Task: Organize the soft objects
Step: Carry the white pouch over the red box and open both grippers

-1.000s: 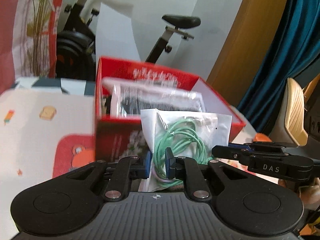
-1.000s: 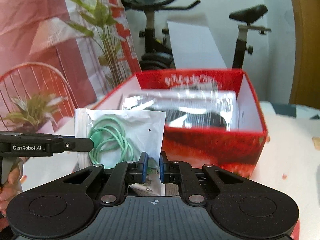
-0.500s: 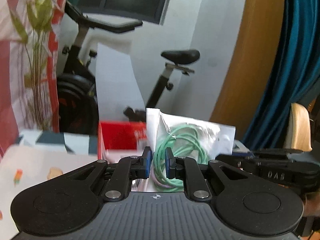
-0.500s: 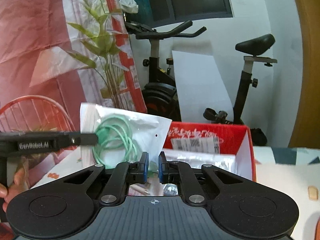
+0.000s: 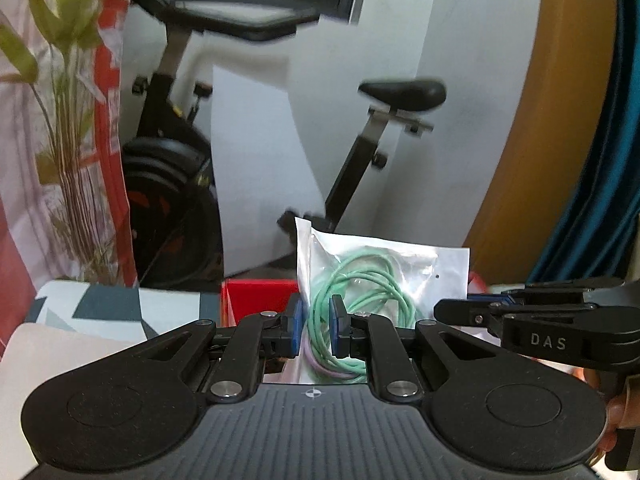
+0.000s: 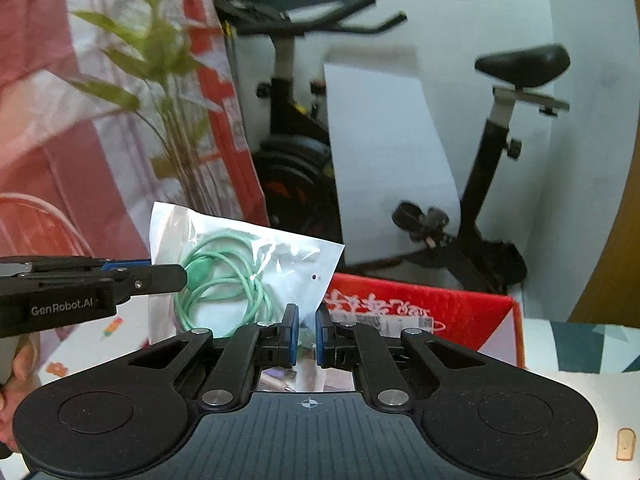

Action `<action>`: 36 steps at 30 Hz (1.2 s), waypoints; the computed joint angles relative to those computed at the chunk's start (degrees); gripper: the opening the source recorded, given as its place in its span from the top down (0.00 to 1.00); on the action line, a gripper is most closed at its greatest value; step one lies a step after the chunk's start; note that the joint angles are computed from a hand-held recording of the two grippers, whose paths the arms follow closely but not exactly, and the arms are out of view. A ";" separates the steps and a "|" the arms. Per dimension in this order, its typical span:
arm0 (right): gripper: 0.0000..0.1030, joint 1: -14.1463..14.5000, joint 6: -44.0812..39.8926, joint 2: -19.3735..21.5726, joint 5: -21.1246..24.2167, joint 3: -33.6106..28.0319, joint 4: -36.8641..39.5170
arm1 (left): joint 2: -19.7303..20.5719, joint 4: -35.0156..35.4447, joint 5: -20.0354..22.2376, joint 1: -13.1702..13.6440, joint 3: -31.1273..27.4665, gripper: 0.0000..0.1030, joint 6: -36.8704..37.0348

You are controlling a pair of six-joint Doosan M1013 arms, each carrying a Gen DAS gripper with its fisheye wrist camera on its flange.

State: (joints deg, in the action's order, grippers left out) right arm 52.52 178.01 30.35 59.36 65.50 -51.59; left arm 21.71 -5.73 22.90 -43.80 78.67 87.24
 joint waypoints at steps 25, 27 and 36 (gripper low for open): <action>0.89 -3.89 -1.67 3.82 8.13 -3.54 15.97 | 4.84 2.21 12.94 0.48 -5.94 0.80 2.79; 0.86 -3.74 0.64 3.79 9.97 -3.67 14.78 | 4.45 2.57 12.15 0.53 -5.58 0.73 2.25; 0.78 -1.70 2.32 1.97 12.08 -2.14 8.90 | 2.56 6.56 9.76 -0.19 -3.52 0.58 -1.82</action>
State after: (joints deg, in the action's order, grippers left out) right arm 50.82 180.33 32.32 71.44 63.36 -42.69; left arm 24.27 0.83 32.66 -43.99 75.16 85.42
